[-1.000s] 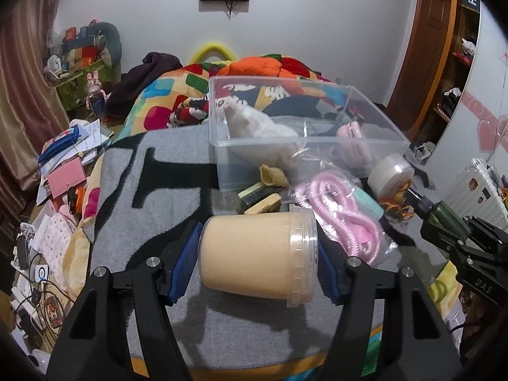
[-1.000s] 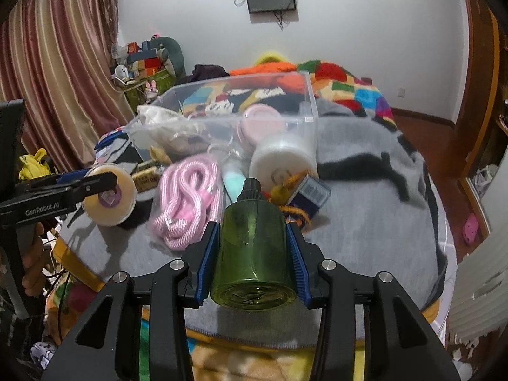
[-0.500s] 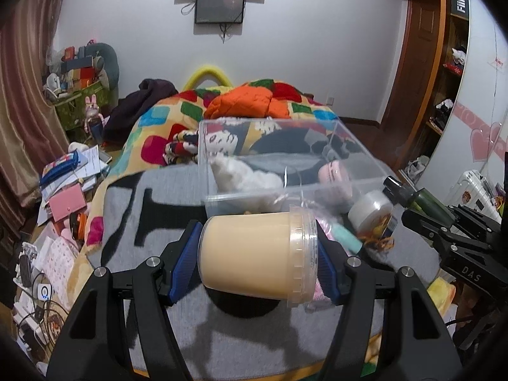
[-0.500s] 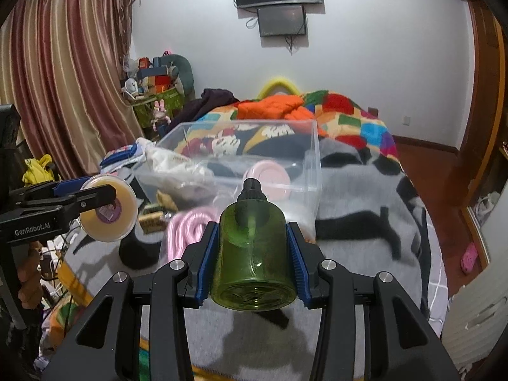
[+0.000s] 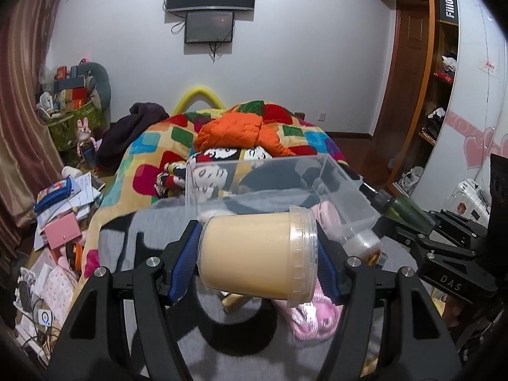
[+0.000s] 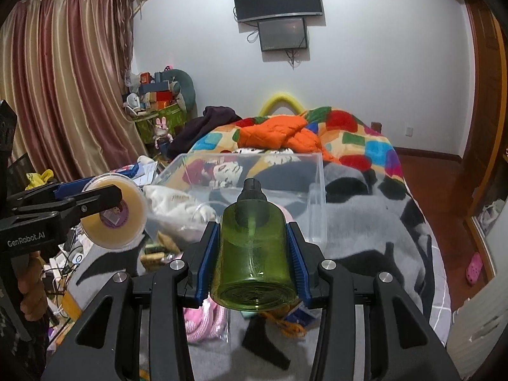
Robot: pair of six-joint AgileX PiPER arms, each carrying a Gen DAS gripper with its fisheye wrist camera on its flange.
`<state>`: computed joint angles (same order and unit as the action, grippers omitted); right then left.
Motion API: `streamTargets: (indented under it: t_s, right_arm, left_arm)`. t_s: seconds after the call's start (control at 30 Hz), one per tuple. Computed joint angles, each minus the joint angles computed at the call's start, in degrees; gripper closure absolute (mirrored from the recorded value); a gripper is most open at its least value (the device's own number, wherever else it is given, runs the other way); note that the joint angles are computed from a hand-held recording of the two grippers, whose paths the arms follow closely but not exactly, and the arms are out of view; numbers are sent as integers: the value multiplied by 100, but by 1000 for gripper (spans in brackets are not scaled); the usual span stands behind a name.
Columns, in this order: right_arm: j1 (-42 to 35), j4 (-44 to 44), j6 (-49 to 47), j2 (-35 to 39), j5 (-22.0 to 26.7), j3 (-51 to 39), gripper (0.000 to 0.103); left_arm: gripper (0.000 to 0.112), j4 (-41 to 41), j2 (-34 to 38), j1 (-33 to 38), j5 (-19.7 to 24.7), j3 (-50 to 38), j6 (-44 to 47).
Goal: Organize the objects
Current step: 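Carry the green bottle with the right tool while the left tool carries the beige cup over the box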
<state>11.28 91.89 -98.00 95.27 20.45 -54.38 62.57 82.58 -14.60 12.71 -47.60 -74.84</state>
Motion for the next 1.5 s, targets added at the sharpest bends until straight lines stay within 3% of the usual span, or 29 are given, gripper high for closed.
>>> streamTargets:
  t_s: [0.13,0.43,0.7,0.97,1.5]
  right_arm:
    - [35,-121,171,185,-9,-286,65]
    - [140,-749,945,650,-122,-1015,65]
    - [266,-1959,2226,1215,-168,-1885,65]
    - [450,-3188,3548,1763,-130,-2618,65]
    - [747,-5138,5493,2779,286,-3804,65]
  left_arm:
    - [47,36,147,80,-48,-218,54]
    - [47,-751,673,382,-205,-838,974]
    - [47,-1981,1219,650,-252,-1438,2291]
    - [47,-4307,1998,891,-72,-2324,4597]
    - [47,-5185,3197,1023,437,-3473,5508]
